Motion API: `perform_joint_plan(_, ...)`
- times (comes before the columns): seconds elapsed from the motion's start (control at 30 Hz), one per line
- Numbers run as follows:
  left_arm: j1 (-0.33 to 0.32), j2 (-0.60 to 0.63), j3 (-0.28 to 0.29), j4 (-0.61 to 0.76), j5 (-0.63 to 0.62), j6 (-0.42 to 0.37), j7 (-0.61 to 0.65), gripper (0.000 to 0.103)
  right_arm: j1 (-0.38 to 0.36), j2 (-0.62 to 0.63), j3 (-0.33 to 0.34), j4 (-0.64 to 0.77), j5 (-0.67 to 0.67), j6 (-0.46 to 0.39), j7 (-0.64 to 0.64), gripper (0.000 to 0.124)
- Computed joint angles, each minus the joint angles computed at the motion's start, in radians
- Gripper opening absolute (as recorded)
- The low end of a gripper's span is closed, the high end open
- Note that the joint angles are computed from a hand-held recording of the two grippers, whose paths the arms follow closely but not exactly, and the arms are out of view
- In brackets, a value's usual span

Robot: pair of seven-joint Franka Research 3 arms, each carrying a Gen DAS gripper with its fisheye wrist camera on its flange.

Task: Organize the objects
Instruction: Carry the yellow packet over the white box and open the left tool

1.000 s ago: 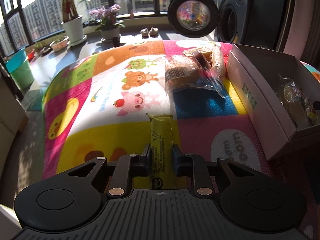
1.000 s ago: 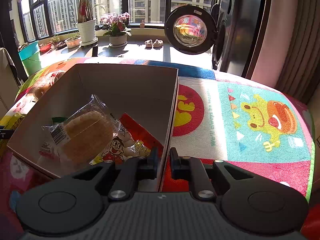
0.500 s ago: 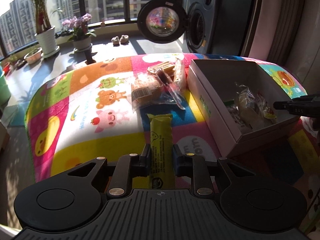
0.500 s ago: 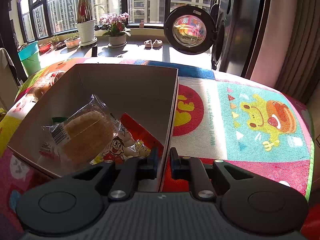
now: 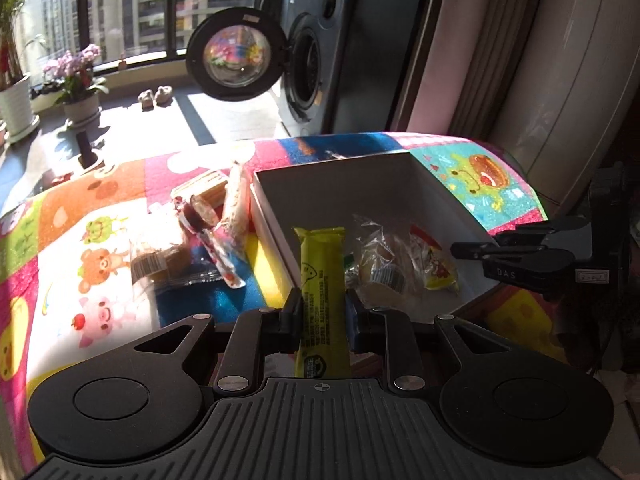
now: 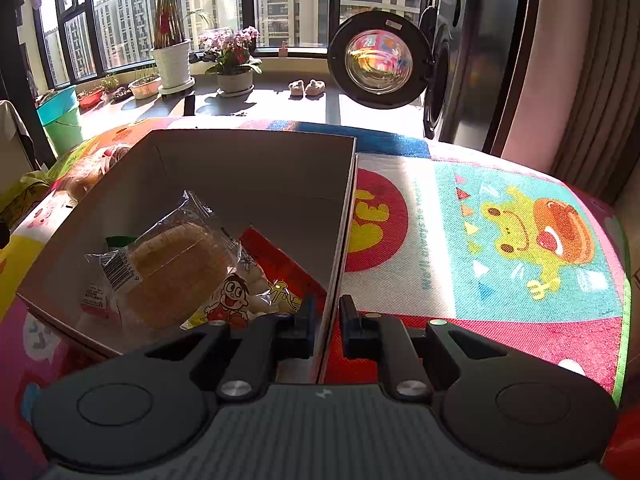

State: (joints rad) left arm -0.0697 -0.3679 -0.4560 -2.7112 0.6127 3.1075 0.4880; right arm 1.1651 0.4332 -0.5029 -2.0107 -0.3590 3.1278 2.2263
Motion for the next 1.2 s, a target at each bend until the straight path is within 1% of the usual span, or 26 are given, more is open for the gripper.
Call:
perform_joint_plan(0.07,0.040,0.040,-0.035,0.034,0.019,0.018,-0.021,0.025,-0.008,-0.002,0.008,-0.001,0.006,0.003,-0.006,0.013)
perform_joint_plan(0.1,0.078,0.060,-0.067,0.053,0.037,0.030,-0.044,0.025,-0.012,-0.002,0.012,-0.002,0.010,0.006,-0.011,0.013)
perform_joint_plan(0.13,0.103,0.077,-0.088,0.066,0.052,0.039,-0.062,0.025,-0.016,-0.002,0.016,-0.003,0.015,0.008,-0.015,0.013)
perform_joint_plan(0.2,0.184,0.129,-0.153,0.110,0.095,0.063,-0.121,0.025,-0.019,-0.002,0.019,-0.004,0.026,0.012,-0.025,0.013)
perform_joint_plan(0.23,0.214,0.148,-0.178,0.127,0.120,0.067,-0.147,0.025,-0.020,-0.002,0.020,-0.005,0.033,0.014,-0.030,0.013)
perform_joint_plan(0.3,0.316,0.204,-0.264,0.183,0.210,0.067,-0.234,0.025,-0.020,-0.001,0.022,-0.006,0.046,0.017,-0.042,0.013)
perform_joint_plan(0.33,0.348,0.225,-0.291,0.205,0.254,0.062,-0.273,0.025,-0.020,-0.001,0.022,-0.006,0.053,0.018,-0.049,0.013)
perform_joint_plan(0.37,0.391,0.261,-0.325,0.240,0.329,0.054,-0.335,0.025,-0.024,-0.001,0.026,-0.007,0.061,0.021,-0.057,0.013)
perform_joint_plan(0.43,0.421,0.314,-0.345,0.293,0.458,0.039,-0.441,0.025,-0.023,0.000,0.026,-0.008,0.077,0.023,-0.071,0.013)
perform_joint_plan(0.47,0.420,0.348,-0.344,0.326,0.535,0.023,-0.507,0.025,-0.020,0.001,0.024,-0.009,0.084,0.023,-0.078,0.013)
perform_joint_plan(0.57,0.378,0.412,-0.309,0.382,0.614,-0.009,-0.569,0.025,-0.017,0.002,0.023,-0.010,0.106,0.026,-0.096,0.013)
perform_joint_plan(0.6,0.363,0.427,-0.297,0.395,0.624,-0.018,-0.574,0.025,-0.017,0.002,0.024,-0.010,0.114,0.027,-0.103,0.013)
perform_joint_plan(0.83,0.262,0.485,-0.214,0.443,0.628,-0.067,-0.570,0.025,-0.005,0.004,0.018,-0.013,0.161,0.030,-0.144,0.014)
perform_joint_plan(1.03,0.187,0.496,-0.139,0.458,0.618,-0.082,-0.571,0.026,0.003,0.006,0.013,-0.014,0.189,0.031,-0.166,0.014)
perform_joint_plan(1.2,0.119,0.490,-0.082,0.460,0.607,-0.125,-0.563,0.026,0.011,0.008,0.007,-0.015,0.208,0.032,-0.180,0.014)
